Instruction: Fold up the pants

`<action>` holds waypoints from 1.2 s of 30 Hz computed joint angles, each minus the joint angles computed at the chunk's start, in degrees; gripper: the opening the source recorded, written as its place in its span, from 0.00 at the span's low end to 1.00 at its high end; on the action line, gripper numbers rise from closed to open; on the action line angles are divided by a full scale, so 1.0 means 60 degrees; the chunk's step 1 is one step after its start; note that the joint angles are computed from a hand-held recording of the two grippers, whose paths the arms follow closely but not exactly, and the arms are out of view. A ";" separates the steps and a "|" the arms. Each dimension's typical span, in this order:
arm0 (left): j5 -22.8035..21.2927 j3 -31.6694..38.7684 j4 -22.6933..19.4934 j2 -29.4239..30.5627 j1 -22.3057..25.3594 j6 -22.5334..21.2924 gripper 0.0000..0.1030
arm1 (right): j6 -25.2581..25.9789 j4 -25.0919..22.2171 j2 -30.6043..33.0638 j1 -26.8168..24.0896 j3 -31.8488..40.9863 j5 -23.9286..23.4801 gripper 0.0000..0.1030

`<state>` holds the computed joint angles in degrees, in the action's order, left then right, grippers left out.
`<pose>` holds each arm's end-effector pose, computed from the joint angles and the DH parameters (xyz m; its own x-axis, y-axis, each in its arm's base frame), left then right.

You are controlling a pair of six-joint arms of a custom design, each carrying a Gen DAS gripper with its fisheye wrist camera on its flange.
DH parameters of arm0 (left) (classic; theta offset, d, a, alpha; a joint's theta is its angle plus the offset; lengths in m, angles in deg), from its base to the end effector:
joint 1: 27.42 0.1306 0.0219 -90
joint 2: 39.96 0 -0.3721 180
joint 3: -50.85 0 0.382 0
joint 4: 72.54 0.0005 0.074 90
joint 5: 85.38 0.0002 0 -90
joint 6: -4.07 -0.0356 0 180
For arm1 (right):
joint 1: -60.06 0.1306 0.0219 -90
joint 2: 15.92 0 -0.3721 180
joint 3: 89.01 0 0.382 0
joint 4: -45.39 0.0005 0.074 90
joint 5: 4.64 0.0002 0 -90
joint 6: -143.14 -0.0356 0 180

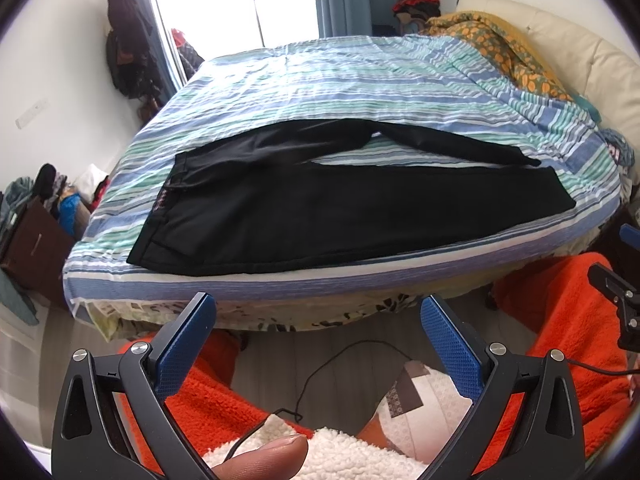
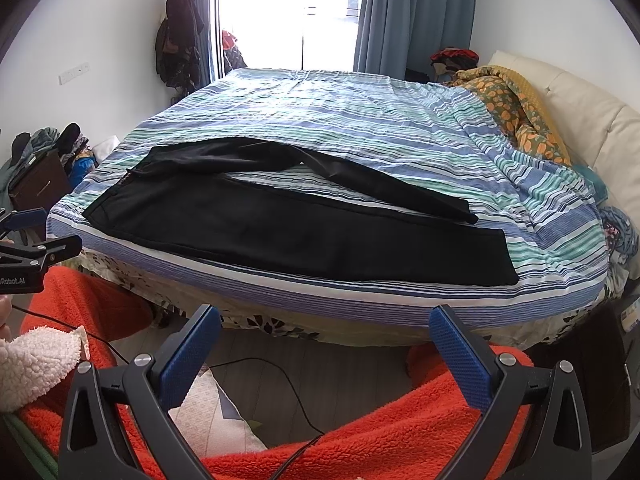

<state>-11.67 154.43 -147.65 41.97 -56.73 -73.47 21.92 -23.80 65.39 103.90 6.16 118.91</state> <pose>0.3438 -0.1821 0.5529 -0.7540 0.1858 -0.6300 0.1655 0.9820 0.0916 0.2991 0.2593 0.5046 -0.6890 -0.0627 -0.7221 0.0077 0.9956 -0.0939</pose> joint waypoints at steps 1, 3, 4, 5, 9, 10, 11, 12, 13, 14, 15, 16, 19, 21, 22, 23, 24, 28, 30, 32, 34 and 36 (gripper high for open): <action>0.0080 0.0006 0.0031 -0.0003 0.0017 0.0000 0.99 | 0.0032 0.0054 -0.0015 0.0010 -0.0021 -0.0041 1.00; 0.0157 0.0102 0.0070 0.0067 0.0084 -0.0110 1.00 | 0.0215 0.0310 -0.0123 -0.0048 -0.0137 -0.0260 1.00; 0.0088 0.0135 0.0128 0.0104 0.0097 -0.0202 1.00 | 0.0283 0.0420 -0.0172 -0.0078 -0.0173 -0.0386 1.00; -0.0053 0.0175 0.0224 0.0151 0.0098 -0.0316 1.00 | 0.0409 0.0719 -0.0294 -0.0182 -0.0303 -0.0681 1.00; -0.0589 0.0521 0.0612 0.0505 0.0147 -0.0933 1.00 | 0.0727 0.1536 -0.0595 -0.0938 -0.0693 -0.1550 1.00; -0.0636 0.0681 0.0686 0.0620 0.0181 -0.1023 1.00 | 0.0896 0.1726 -0.0650 -0.1231 -0.0791 -0.1683 1.00; -0.0619 0.0820 0.0746 0.0704 0.0220 -0.1072 1.00 | 0.1209 0.1972 -0.0679 -0.1621 -0.0887 -0.1858 1.00; -0.0576 0.0969 0.0795 0.0791 0.0267 -0.1082 1.00 | 0.1535 0.2165 -0.0689 -0.1973 -0.0949 -0.2017 1.00; -0.0529 0.1095 0.0785 0.0871 0.0294 -0.1034 1.00 | 0.2068 0.2462 -0.0655 -0.2481 -0.1070 -0.2155 1.00; -0.0452 0.1206 0.0745 0.0945 0.0331 -0.0964 1.00 | 0.2465 0.2591 -0.0546 -0.2862 -0.1046 -0.2312 1.00; -0.0380 0.1314 0.0662 0.1039 0.0328 -0.0858 1.00 | 0.3067 0.2775 -0.0358 -0.3451 -0.1061 -0.2517 1.00; -0.0302 0.1374 0.0543 0.1124 0.0326 -0.0774 1.00 | 0.3439 0.2796 -0.0148 -0.3843 -0.0961 -0.2623 1.00; -0.0302 0.1274 0.0179 0.1292 0.0201 -0.0528 1.00 | 0.5235 0.2650 0.1154 -0.5203 -0.0266 -0.2420 0.94; -0.0303 0.1125 -0.0076 0.1358 0.0107 -0.0336 1.00 | 0.6142 0.2330 0.2004 -0.5761 0.0356 -0.2358 0.78; -0.0319 0.1060 -0.0205 0.1397 0.0061 -0.0230 1.00 | 0.6528 0.2095 0.2488 -0.6007 0.0775 -0.2381 0.62; -0.0355 0.1024 -0.0339 0.1445 0.0019 -0.0127 1.00 | 0.6917 0.1893 0.2973 -0.6200 0.1213 -0.2410 0.52; -0.0405 0.0998 -0.0462 0.1476 -0.0041 -0.0025 1.00 | 0.7228 0.1845 0.3293 -0.6299 0.1487 -0.2372 0.50; -0.0596 0.1222 -0.0832 0.1746 -0.0081 0.0121 1.00 | 0.8424 0.2340 0.4311 -0.6431 0.2201 -0.1992 0.51; -0.0676 0.1371 -0.0944 0.1936 -0.0066 0.0128 1.00 | 0.8668 0.2131 0.4840 -0.6539 0.2741 -0.2042 0.51; -0.0697 0.1462 -0.1101 0.2102 -0.0052 0.0122 1.00 | 0.8770 0.1795 0.5269 -0.6661 0.3281 -0.2321 0.44; -0.0637 0.1569 -0.1265 0.2313 -0.0024 0.0133 1.00 | 0.9006 0.1124 0.5596 -0.6801 0.3930 -0.3083 0.09; -0.0533 0.1698 -0.1418 0.2515 0.0013 0.0148 1.00 | 0.9222 0.0289 0.5968 -0.6875 0.4910 -0.3351 0.07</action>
